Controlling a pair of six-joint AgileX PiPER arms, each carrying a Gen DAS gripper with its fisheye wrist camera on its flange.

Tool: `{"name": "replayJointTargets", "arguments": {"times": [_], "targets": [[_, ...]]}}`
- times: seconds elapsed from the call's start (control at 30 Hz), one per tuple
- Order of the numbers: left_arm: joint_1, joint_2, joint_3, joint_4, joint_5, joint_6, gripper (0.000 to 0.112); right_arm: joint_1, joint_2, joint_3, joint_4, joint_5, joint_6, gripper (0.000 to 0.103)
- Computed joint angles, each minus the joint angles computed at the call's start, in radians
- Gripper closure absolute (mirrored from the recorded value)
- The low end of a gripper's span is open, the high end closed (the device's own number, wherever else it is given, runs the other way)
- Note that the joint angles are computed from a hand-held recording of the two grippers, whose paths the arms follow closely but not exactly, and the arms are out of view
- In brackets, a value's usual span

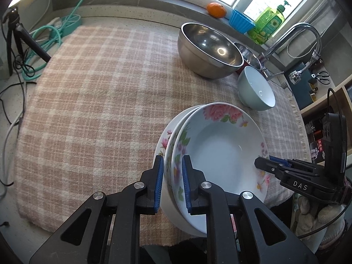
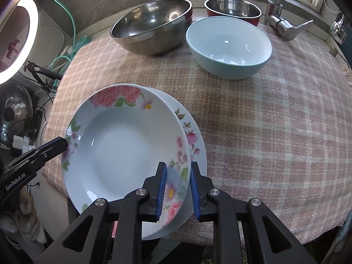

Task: Organize plates and bowls
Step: 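Hold the pink-rose plate rim and settle it on the stack, then open both tools and lift them off the plate stack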

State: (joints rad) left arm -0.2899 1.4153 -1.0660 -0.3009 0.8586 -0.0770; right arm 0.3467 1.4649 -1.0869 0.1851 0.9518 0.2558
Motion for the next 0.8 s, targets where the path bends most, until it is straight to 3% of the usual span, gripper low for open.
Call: {"name": "replayJointTargets", "arguments": {"times": [0.3,0.37,0.8], "targets": [[0.055,-0.026,-0.004,-0.021,0.022,0.015,0.098,-0.028,-0.074,0.043,0.015,-0.022,-0.006,0.083],[0.07,-0.033,-0.008,-0.027,0.029,0.018,0.098,-0.042,-0.106,0.053,0.015,-0.025,-0.007,0.076],[0.106,-0.038,-0.076,-0.036,0.044,-0.001,0.098,-0.157,-0.232,0.029,0.001,-0.018,-0.049,0.07]]}}
